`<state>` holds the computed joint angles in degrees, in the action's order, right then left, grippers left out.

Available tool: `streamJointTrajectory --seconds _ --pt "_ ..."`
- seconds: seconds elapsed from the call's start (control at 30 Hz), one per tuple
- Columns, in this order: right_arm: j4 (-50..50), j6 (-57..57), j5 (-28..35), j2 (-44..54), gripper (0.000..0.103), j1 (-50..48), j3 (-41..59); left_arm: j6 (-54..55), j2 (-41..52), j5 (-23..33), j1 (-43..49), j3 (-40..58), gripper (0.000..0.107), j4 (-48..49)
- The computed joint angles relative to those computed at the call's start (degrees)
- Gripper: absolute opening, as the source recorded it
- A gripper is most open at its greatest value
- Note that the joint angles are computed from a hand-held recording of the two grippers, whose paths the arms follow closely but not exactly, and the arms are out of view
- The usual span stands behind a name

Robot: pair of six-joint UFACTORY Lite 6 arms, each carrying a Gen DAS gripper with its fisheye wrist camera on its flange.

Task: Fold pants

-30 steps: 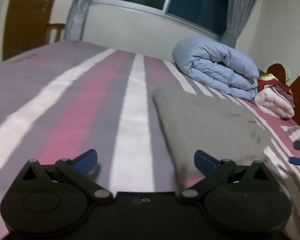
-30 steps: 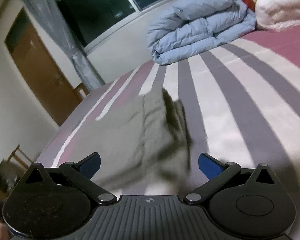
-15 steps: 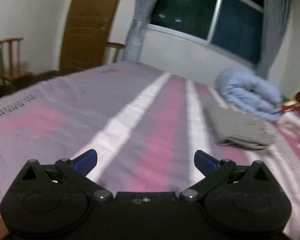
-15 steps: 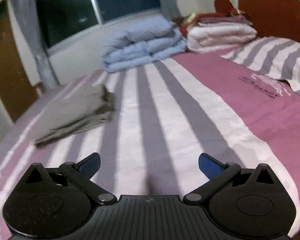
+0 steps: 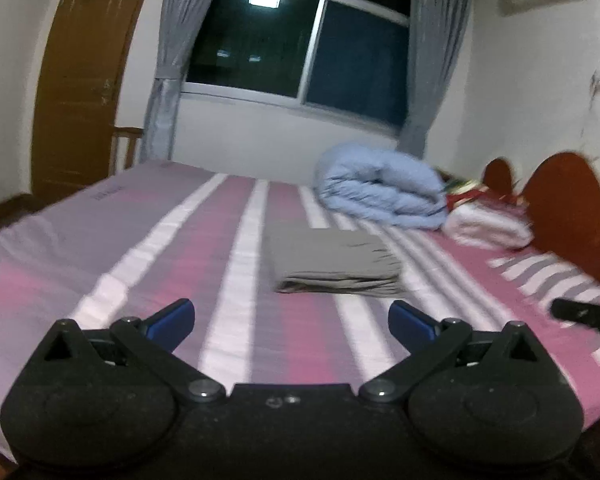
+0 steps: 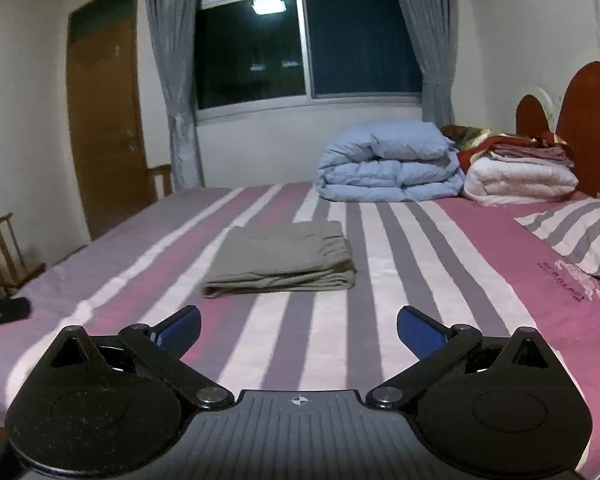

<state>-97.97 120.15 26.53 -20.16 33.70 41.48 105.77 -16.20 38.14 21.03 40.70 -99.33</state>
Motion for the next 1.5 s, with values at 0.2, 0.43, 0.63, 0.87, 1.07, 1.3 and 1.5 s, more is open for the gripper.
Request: streamJointTrajectory --seconds 0.2,0.43,0.63,0.87,1.07,1.3,1.5 --pt "14.3 -10.38 12.35 -12.18 0.103 12.91 -3.87 -10.78 -14.68 6.53 4.72 -6.63 0.097 12.23" --pt "19.02 -13.13 28.5 -16.22 0.103 29.42 -1.78 -17.26 -24.91 4.79 3.56 -6.2 0.097 15.24" --pt "17.42 -12.71 29.84 -13.08 0.103 31.74 1.27 -17.22 -26.49 -0.02 -4.11 -6.26 0.097 13.68" --pt "17.66 -14.03 24.97 -13.62 0.103 25.96 0.3 -17.76 -27.1 -6.82 -11.85 -7.34 0.097 14.15" --pt "18.9 -14.71 25.83 -16.81 0.103 26.47 -2.0 -18.84 -28.66 -6.97 -12.63 -8.21 0.097 15.48" --pt "17.72 -13.33 27.76 -17.34 0.103 27.95 -2.45 -18.11 -29.07 -8.05 -13.3 -8.59 0.097 14.52" --pt "18.08 -14.38 26.57 -17.9 0.103 26.89 -2.62 -17.97 -28.9 -9.68 -14.59 -8.64 0.097 13.77"
